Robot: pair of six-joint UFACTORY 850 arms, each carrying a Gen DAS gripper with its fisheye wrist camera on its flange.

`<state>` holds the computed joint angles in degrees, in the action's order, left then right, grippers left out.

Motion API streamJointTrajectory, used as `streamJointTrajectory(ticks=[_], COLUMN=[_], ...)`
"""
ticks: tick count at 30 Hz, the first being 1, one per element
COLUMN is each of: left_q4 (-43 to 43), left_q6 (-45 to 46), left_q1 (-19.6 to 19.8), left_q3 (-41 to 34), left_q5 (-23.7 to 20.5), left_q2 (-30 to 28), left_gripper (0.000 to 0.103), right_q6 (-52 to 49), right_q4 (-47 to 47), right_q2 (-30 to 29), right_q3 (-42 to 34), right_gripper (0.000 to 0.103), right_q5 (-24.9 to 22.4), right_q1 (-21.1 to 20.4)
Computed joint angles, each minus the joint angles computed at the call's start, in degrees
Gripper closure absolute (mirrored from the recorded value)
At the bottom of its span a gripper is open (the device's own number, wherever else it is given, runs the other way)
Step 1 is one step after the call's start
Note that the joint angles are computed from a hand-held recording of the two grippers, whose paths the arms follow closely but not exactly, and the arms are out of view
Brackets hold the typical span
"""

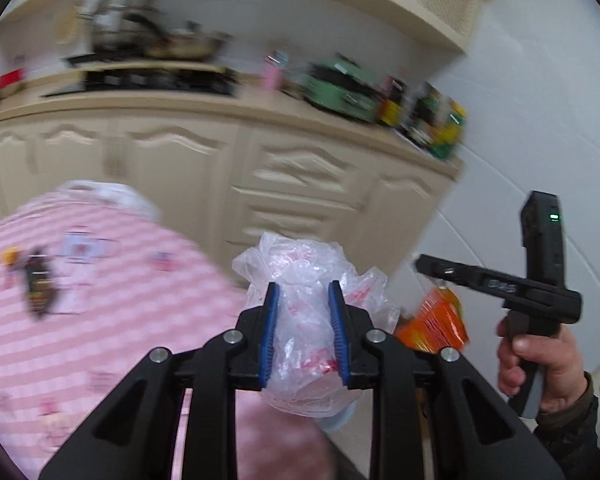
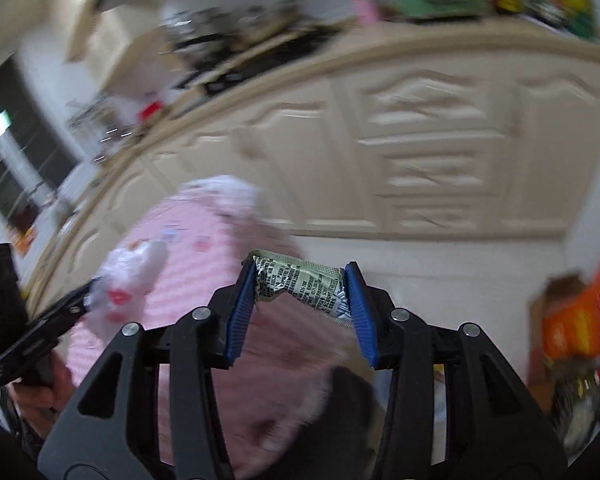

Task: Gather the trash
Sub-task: 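Carry clear bag and green wrapper to the blue bin and release both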

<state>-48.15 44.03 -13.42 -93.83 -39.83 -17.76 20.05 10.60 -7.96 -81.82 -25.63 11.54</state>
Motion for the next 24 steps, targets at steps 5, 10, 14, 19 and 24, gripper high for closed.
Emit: streamJointTrajectory(ticks=[5, 10, 14, 19, 24], left_q4=[3.6, 10.2, 13.3, 16.5, 17.7], left_q6=[-4.6, -12.4, -14.3, -16.1, -17.2], left_q1=[-5.5, -9.4, -11.0, -11.9, -11.6], left_q3=[-4.0, -9.1, -12.3, -16.1, -16.5], left_q5=[-5.9, -11.1, -13.3, -15.6, -14.3], left_q2=[-6.3, -13.4, -17.5, -21.4, -21.6], left_gripper=[0.08, 0.08, 0.078, 0.046, 0.022], right_q6=[0.8, -7.0, -13.0, -17.7, -10.3], right_q4=[5.8, 20.5, 32.3, 44.2, 38.6], right_q2=[2.4, 1.3, -0.7, -2.1, -1.8], right_q3=[8.4, 12.8, 15.1, 17.6, 18.0], right_gripper=[0.059, 0.059, 0.058, 0.024, 0.006], right_q5=[-0.5, 0.0, 0.2, 0.9, 2.0], right_q1=[-4.4, -7.8, -9.6, -11.5, -11.9])
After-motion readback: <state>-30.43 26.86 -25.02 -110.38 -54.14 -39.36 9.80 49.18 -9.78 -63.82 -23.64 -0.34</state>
